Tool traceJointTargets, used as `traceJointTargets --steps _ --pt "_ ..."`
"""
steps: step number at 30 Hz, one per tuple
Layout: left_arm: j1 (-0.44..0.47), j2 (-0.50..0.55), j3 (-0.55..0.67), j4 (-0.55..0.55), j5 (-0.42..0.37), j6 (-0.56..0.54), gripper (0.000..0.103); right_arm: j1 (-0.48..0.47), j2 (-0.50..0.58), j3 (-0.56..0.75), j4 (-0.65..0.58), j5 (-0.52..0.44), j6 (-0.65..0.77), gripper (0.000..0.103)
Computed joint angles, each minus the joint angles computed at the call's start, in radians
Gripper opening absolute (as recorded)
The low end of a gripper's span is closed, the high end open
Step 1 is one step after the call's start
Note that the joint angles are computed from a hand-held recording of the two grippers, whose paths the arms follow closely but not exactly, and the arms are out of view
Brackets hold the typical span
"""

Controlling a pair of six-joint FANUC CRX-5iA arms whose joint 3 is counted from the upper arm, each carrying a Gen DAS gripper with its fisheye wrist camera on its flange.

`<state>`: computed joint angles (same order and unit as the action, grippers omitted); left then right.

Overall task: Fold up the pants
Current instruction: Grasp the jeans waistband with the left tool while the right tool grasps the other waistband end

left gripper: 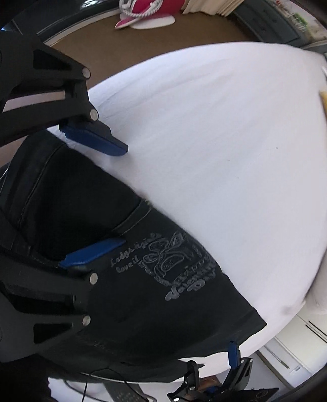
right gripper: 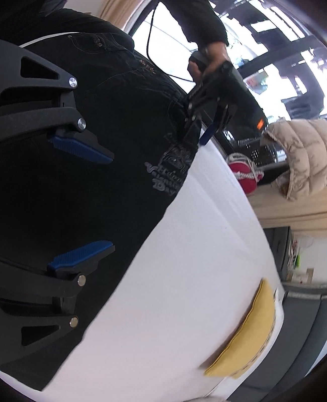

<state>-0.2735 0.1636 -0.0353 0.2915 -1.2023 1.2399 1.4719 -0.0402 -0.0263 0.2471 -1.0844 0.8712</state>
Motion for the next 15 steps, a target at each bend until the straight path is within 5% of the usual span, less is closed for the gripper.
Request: traceJointTargets --steps 2,4,7,15 --pt "0.013 0.021 0.01 0.019 -0.008 -0.005 0.055 -0.017 0.019 0.019 -0.019 0.007 0.039 0.067" --pt "0.021 0.037 0.014 0.025 -0.009 0.003 0.026 -0.028 0.032 0.034 -0.035 0.013 0.073 0.065" --pt "0.009 0.038 0.02 -0.01 -0.014 0.01 0.008 -0.051 0.069 0.068 -0.052 0.012 0.138 0.063" --pt "-0.07 -0.1 -0.092 -0.079 0.137 0.055 0.002 -0.112 0.208 0.229 -0.114 -0.083 0.317 0.047"
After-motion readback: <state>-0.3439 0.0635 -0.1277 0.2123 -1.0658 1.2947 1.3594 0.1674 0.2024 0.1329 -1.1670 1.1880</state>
